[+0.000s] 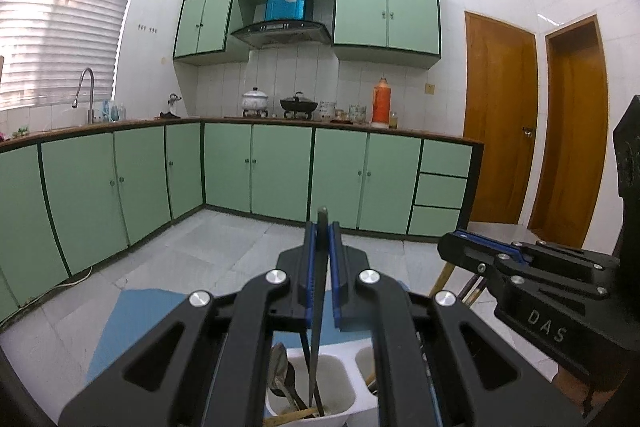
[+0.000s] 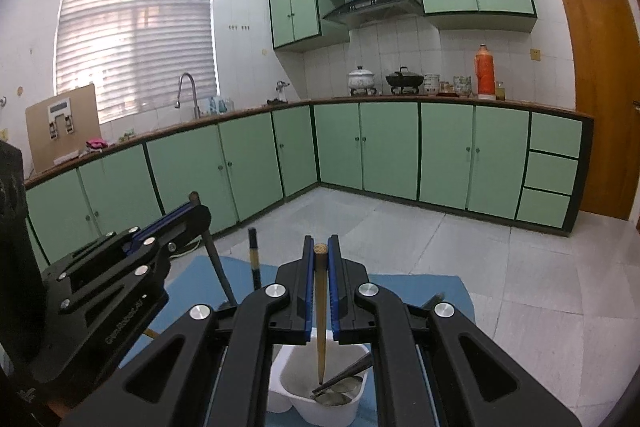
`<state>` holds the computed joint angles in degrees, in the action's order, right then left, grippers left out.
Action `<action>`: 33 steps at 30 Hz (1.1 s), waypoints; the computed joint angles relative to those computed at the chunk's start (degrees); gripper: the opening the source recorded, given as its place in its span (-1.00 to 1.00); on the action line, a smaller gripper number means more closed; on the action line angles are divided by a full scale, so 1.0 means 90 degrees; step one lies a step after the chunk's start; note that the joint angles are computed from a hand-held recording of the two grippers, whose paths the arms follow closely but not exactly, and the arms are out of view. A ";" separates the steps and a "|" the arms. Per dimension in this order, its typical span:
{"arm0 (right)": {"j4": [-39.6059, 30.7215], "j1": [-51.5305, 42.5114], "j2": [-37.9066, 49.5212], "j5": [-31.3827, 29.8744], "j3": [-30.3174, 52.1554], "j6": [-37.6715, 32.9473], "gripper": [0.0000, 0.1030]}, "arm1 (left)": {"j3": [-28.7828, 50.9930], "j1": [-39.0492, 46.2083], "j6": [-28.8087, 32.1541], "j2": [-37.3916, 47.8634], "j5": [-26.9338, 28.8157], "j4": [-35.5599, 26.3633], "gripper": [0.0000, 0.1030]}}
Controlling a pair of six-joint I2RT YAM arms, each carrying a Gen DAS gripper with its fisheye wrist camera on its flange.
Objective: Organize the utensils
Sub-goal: 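Lower the chopsticks into the holder and open both tools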
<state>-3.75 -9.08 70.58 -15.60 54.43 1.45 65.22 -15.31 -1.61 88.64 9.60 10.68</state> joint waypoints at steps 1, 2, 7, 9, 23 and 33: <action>0.0027 0.0023 0.0064 0.0005 -0.0021 -0.0004 -0.87 | 0.0003 0.0002 0.0013 0.0043 -0.0003 0.0004 -0.89; 0.0053 0.0055 0.0122 0.0027 -0.0048 -0.0016 -0.87 | -0.0014 0.0009 0.0026 0.0084 0.0002 0.0021 -0.89; 0.0308 0.0188 0.0272 0.0222 -0.0183 -0.0074 -0.87 | -0.0013 0.0123 0.0017 0.0293 0.0105 -0.0004 -0.89; 0.0291 0.0176 0.0278 0.0172 -0.0160 -0.0045 -0.87 | -0.0024 0.0122 0.0019 0.0344 0.0117 -0.0023 -0.89; 0.0161 0.0074 0.0165 0.0267 -0.0170 -0.0085 -0.83 | -0.0214 0.0278 -0.0058 0.0083 0.0392 -0.0058 -0.76; 0.0167 -0.0213 -0.0357 0.0099 -0.0417 -0.0126 -0.61 | -0.0832 0.0406 -0.0072 -0.0711 0.0447 0.0235 -0.05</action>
